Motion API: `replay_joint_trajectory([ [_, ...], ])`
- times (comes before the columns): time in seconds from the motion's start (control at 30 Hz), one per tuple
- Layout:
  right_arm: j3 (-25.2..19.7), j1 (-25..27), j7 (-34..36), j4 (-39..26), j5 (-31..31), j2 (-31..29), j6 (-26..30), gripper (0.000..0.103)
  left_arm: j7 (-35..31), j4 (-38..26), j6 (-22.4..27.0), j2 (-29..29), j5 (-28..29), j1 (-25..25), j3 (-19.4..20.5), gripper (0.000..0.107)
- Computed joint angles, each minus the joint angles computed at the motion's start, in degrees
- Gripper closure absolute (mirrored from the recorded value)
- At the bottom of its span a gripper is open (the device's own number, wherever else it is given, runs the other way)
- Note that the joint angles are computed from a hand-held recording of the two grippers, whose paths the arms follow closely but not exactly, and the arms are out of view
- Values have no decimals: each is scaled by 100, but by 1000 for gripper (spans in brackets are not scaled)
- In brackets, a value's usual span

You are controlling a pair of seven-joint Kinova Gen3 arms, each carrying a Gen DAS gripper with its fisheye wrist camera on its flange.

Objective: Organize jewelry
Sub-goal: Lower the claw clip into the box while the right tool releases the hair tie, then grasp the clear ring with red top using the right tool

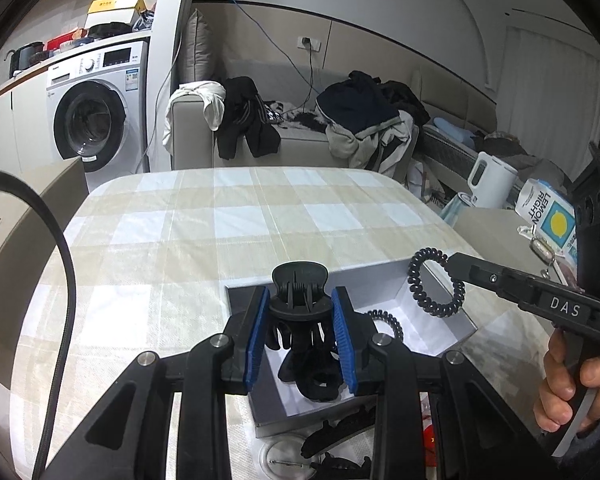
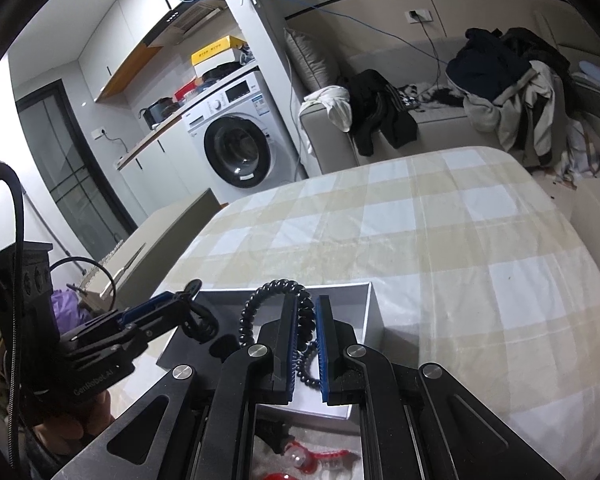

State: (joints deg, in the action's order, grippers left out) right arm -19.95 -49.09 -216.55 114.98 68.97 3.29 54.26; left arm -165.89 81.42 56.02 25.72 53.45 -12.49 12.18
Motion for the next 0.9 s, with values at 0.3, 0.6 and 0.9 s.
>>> replay_joint_trajectory([
  [0.3, -24, -100, 235, -125, -46, 39, 147, 92, 1, 4, 105, -47, -47, 17, 18, 82],
  [0.6, -75, -231, 322, -202, -365, 12, 586, 78, -162, 154, 216, -203, 160, -83, -27, 28],
  [0.9, -305, -415, 245, -157, -695, -99, 799, 14, -449, 512, 512, -454, 592, -454, -279, 6],
])
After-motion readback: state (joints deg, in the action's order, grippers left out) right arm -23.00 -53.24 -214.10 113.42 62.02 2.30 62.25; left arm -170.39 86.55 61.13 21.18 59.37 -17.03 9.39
